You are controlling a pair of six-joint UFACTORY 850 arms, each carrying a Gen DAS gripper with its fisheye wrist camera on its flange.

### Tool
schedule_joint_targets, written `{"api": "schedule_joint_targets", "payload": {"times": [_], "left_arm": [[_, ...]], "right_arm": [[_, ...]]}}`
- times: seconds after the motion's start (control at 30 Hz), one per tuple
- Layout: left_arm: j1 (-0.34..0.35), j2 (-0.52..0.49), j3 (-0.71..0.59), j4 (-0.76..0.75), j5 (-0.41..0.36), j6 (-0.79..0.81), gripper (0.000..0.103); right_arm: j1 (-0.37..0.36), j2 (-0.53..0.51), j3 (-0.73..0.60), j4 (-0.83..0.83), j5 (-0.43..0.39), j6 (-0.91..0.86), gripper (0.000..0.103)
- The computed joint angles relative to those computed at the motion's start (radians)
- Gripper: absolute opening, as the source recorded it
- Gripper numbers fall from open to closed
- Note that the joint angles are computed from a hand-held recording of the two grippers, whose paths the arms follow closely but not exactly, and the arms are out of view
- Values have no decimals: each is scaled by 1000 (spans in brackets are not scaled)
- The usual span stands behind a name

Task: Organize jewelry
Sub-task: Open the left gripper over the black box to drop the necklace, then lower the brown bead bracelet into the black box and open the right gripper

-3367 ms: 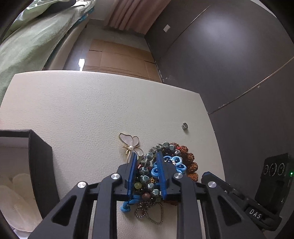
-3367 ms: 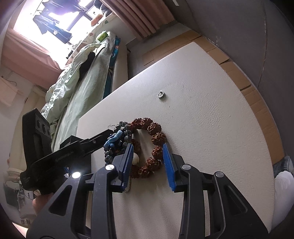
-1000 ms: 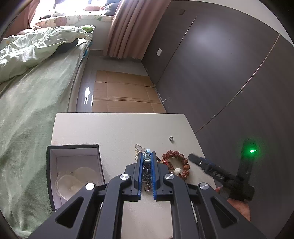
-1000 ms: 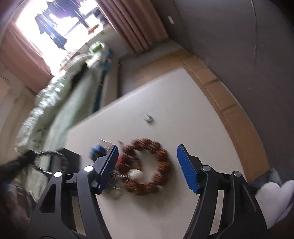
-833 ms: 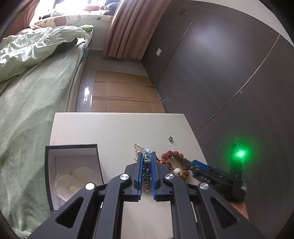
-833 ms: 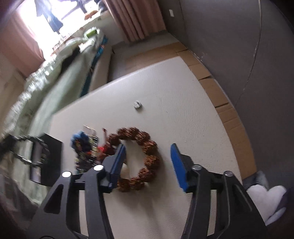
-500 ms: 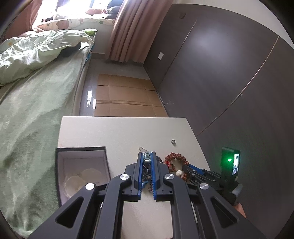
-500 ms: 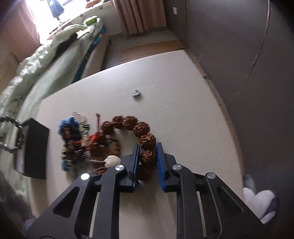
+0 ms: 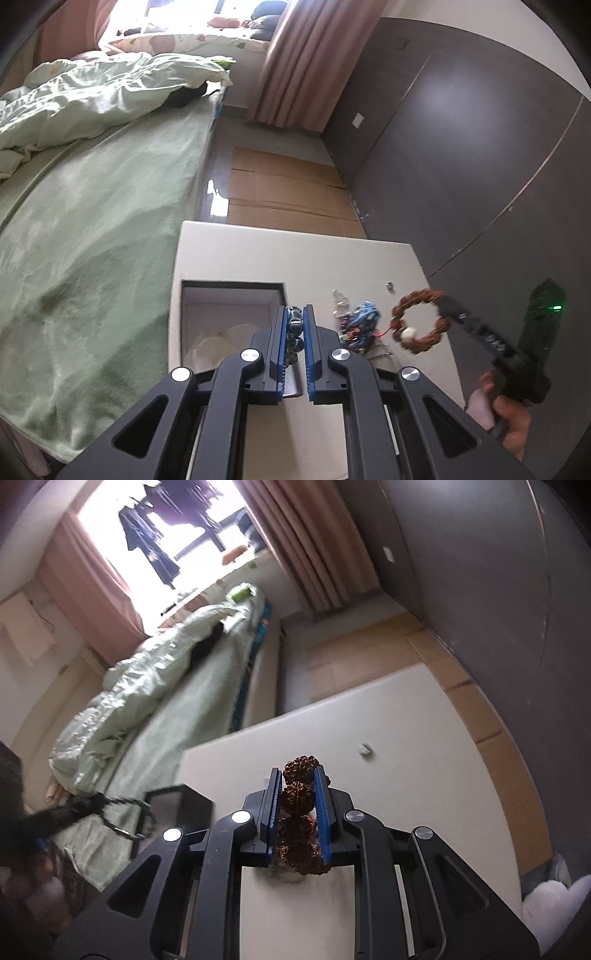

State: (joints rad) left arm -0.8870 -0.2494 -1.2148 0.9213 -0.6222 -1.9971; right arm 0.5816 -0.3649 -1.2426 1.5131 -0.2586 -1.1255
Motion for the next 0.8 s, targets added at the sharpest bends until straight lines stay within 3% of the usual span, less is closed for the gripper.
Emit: {"api": "schedule_joint_targets", "payload": {"times": [0.13, 0.17, 0.2, 0.27, 0.53, 0.8], "left_arm": [[6, 14, 38, -7, 16, -22, 9], [4, 19, 45, -9, 7, -28, 22], [0, 25, 52, 3, -4, -47, 46], [-18, 45, 73, 67, -48, -126, 65], [-38, 109, 133, 58, -101, -152, 65], [-53, 164, 198, 45, -124, -191, 65]], "right_arm": [[-1, 20, 15, 223, -64, -215, 18], [1, 21, 15, 244, -82, -233, 18], [2, 21, 15, 261, -95, -248, 18], [12, 21, 15, 303, -115, -290, 18], [66, 18, 4, 435, -198, -430, 18], [148, -33, -48, 398, -216, -400, 18]]}}
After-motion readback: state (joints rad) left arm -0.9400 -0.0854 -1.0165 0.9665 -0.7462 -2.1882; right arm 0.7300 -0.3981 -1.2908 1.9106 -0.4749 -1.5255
